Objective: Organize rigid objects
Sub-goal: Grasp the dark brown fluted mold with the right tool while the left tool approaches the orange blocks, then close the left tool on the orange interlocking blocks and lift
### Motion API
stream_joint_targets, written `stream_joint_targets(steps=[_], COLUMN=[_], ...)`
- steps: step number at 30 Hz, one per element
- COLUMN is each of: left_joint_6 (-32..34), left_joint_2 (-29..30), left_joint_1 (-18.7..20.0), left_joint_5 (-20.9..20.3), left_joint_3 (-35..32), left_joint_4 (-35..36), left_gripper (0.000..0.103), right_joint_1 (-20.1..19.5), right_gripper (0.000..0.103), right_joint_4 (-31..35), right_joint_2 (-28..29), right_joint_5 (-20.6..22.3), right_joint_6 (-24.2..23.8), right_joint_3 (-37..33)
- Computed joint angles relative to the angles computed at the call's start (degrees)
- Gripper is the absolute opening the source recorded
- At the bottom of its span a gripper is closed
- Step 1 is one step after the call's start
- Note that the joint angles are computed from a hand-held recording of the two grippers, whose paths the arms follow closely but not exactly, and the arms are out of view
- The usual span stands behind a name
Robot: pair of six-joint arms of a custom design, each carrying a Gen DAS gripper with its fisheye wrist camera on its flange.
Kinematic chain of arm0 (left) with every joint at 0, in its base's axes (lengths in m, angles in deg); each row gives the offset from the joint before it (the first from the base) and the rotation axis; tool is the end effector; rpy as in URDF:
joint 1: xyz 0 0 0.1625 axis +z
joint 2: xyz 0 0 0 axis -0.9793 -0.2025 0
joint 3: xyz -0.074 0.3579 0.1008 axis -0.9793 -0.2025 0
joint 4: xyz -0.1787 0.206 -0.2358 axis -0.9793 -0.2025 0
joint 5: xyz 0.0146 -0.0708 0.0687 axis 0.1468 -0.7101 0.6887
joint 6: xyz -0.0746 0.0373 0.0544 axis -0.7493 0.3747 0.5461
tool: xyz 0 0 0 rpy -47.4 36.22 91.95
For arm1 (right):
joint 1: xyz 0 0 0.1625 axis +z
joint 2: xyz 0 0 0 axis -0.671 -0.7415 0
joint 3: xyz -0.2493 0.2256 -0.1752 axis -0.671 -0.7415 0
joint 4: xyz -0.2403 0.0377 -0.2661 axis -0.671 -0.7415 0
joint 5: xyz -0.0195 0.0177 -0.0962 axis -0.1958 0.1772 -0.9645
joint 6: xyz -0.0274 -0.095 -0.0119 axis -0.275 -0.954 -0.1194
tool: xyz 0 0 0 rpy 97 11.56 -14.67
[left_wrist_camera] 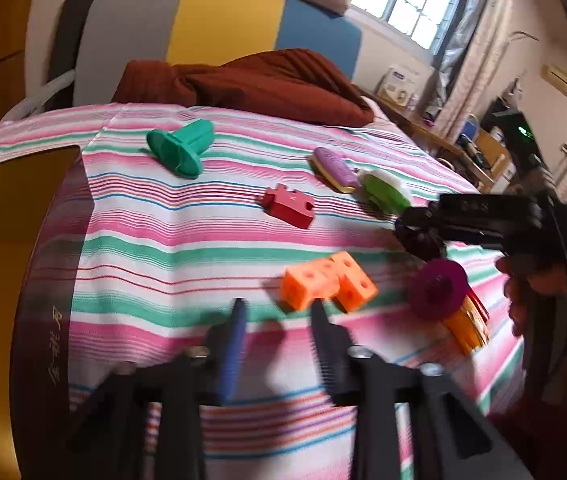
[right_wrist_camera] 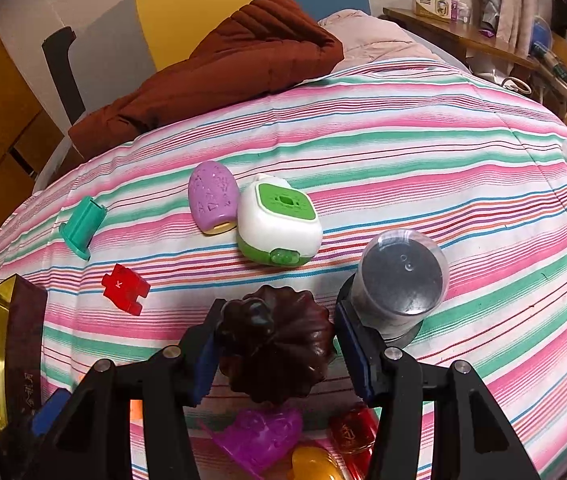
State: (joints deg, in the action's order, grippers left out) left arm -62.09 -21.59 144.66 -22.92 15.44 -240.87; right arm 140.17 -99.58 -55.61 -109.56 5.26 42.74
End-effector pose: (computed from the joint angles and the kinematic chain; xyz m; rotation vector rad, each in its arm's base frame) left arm -0.1278 -0.7014 0.1347 0.8920 2.6418 -0.6028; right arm 0.1600 -0.6975 0.1337 -0.3201 -2.2762 0.9012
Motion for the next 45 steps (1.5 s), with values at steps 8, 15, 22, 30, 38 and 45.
stream_joint_targets(steps=[8, 15, 22, 30, 38, 45], left_joint_6=[17.9, 20.0, 21.4, 19.2, 20.6, 19.0], left_joint_2=[4.9, 6.1, 3.9, 1.7, -0.2, 0.0], left_joint_1=[-4.0, -3.3, -3.0, -2.4, -2.7, -2.8], left_joint_5=[5.6, 4.0, 4.5, 4.2, 3.2, 3.6], left_joint_3=[-1.8, -1.2, 3.6, 6.7, 10.0, 9.1], left_joint_4=[-7.0, -8.6, -13.4, -15.1, -16.5, -14.3], left_gripper=[0.063, 0.043, 0.031, 0.021, 0.021, 0.029], right_joint_1=[0.2, 0.4, 1.8, 2.7, 2.9, 3.0], right_gripper=[0.054, 0.054, 0.054, 0.054, 0.054, 0.054], right_joint_4=[-0.5, -1.8, -2.6, -4.3, -4.3, -4.2], right_joint_2=[0.3, 0.8, 3.6, 5.2, 5.5, 5.7], right_joint_5=[0.4, 2.2, 0.3, -0.2, -0.5, -0.2], right_joint_6=[-0.8, -2.7, -9.0, -14.4, -15.4, -15.6], right_joint_3=[-0.2, -0.6, -3.8, -5.3, -5.6, -5.8])
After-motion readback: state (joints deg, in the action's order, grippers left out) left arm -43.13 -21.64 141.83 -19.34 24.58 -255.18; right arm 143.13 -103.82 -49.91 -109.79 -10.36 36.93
